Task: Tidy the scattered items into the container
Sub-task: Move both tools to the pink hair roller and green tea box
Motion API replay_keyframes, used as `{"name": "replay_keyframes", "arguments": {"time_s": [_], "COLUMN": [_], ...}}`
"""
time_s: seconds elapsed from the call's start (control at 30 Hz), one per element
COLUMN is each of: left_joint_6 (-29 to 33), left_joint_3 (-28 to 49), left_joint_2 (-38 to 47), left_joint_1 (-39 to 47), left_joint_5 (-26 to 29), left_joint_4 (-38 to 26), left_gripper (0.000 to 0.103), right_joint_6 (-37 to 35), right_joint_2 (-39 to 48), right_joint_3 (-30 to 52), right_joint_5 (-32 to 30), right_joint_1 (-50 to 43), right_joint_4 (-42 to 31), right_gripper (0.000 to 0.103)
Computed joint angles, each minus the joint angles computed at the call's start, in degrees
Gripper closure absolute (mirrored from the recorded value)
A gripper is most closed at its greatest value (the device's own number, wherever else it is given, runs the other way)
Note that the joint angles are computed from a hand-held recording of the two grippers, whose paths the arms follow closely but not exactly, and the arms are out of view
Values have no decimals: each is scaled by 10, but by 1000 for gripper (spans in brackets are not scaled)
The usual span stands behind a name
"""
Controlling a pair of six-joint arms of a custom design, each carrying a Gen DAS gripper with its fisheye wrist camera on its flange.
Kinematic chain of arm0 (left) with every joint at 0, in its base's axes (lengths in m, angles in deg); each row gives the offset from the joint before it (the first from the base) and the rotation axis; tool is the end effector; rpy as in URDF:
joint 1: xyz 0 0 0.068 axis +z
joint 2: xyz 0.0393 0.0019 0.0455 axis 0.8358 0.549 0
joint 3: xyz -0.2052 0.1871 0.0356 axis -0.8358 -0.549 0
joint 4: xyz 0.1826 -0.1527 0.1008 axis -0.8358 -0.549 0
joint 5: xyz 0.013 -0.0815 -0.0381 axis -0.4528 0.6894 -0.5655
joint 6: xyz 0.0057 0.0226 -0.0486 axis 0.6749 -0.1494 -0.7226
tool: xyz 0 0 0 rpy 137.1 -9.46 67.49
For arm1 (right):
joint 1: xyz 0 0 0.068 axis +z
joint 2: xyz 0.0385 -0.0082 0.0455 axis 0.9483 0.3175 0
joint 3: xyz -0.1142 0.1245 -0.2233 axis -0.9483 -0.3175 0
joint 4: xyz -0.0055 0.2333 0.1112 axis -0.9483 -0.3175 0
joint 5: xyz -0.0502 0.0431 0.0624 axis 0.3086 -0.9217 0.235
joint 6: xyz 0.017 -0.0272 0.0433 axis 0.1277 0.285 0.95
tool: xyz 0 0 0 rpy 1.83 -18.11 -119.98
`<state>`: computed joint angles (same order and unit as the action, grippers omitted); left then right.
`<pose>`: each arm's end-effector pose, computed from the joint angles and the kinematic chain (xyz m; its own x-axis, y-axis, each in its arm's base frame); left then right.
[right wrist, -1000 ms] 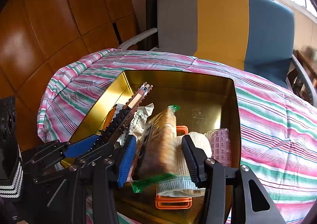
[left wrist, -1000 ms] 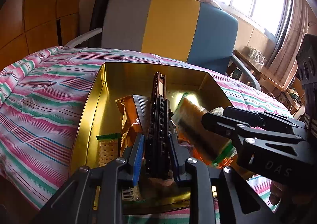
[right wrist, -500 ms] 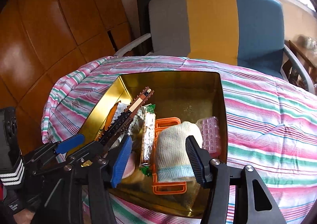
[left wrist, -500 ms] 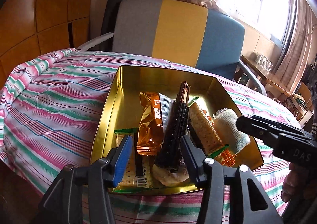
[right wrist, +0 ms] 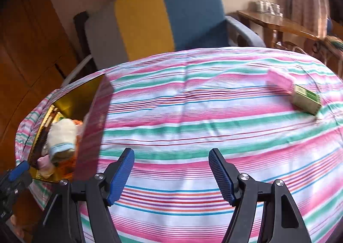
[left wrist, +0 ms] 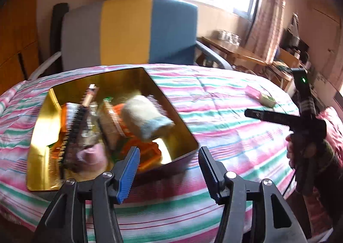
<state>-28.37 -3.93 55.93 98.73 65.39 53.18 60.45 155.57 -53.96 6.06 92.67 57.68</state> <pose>0.1242 0.0835 0.1191 -0.7160 0.0536 -0.6961 0.1719 0.9799 -0.1013 0.2599 0.1048 0.0924 -0.7768 -0.0483 -0.6279 -0.2487 0.9395 0.2354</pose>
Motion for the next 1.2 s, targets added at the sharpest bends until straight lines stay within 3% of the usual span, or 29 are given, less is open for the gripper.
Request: {"name": "replay_keyframes", "arguments": {"time_s": [0.1, 0.23, 0.4, 0.6, 0.87, 1.07, 1.2], "left_joint_6": [-74, -197, -308, -372, -424, -456, -459], "left_joint_3": [-24, -5, 109, 298, 636, 918, 1138], "left_joint_2": [-18, 32, 176, 360, 602, 780, 910], "left_joint_1": [-145, -334, -479, -572, -618, -639, -652], "left_joint_5": [-57, -135, -186, -238, -232, -209, -213], "left_joint_4": [33, 100, 138, 145, 39, -109, -239], "left_gripper": [45, 45, 45, 45, 44, 44, 45], "right_joint_6": [-35, -71, -98, -111, -126, -139, -155], "right_joint_2": [-1, 12, 55, 115, 220, 280, 306], "right_joint_3": [-10, 10, 64, 156, 306, 386, 411], "right_joint_5": [-22, -51, -89, -108, -138, -141, -133], "right_joint_1": [-98, -211, -316, -365, -372, -363, -358], "right_joint_4": [2, -4, -21, -53, -93, -119, -131], "right_gripper": [30, 30, 30, 30, 30, 31, 33]}}
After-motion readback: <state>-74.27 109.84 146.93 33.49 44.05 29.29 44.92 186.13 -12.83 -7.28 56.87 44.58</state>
